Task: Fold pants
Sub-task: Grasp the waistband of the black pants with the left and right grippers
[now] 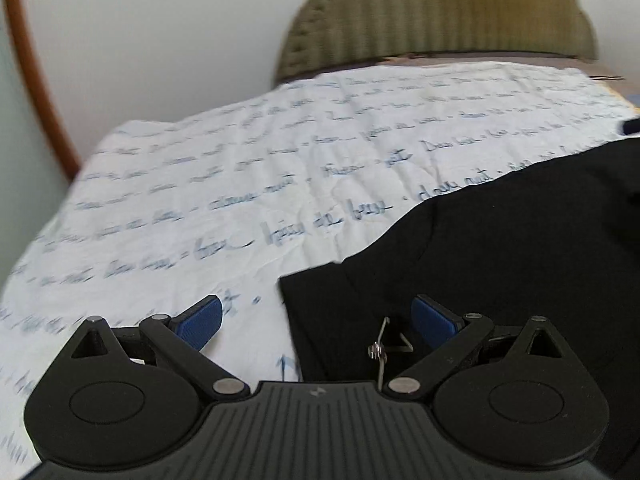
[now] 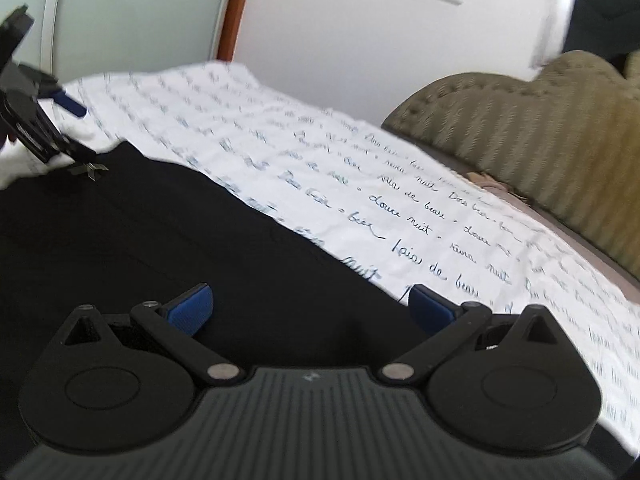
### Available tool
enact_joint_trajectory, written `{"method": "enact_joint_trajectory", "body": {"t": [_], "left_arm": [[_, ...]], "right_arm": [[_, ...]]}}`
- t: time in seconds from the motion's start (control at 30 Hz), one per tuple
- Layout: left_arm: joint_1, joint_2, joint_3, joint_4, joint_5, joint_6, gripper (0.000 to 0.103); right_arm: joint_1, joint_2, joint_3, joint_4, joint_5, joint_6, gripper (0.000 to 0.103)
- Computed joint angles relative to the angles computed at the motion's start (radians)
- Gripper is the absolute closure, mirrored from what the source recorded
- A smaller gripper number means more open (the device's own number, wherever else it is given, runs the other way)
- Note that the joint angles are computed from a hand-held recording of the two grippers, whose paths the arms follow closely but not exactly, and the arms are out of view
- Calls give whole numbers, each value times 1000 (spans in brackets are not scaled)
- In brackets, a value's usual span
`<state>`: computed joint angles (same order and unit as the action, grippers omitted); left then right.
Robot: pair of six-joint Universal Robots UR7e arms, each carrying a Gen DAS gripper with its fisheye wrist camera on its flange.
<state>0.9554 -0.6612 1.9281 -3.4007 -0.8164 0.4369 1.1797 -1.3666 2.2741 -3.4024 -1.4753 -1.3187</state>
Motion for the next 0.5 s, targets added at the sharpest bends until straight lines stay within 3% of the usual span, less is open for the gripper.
{"method": "enact_joint_trajectory", "body": {"t": [0.17, 0.37, 0.5], "left_arm": [[80, 5, -89, 114, -118, 75, 2], [150, 9, -188, 261, -269, -5, 2], [166, 18, -221, 314, -320, -9, 2]], "right_arm": [[30, 71, -217, 287, -95, 40, 2], [36, 159, -416, 523, -164, 89, 6], [33, 192, -500, 672, -178, 107, 6]]}}
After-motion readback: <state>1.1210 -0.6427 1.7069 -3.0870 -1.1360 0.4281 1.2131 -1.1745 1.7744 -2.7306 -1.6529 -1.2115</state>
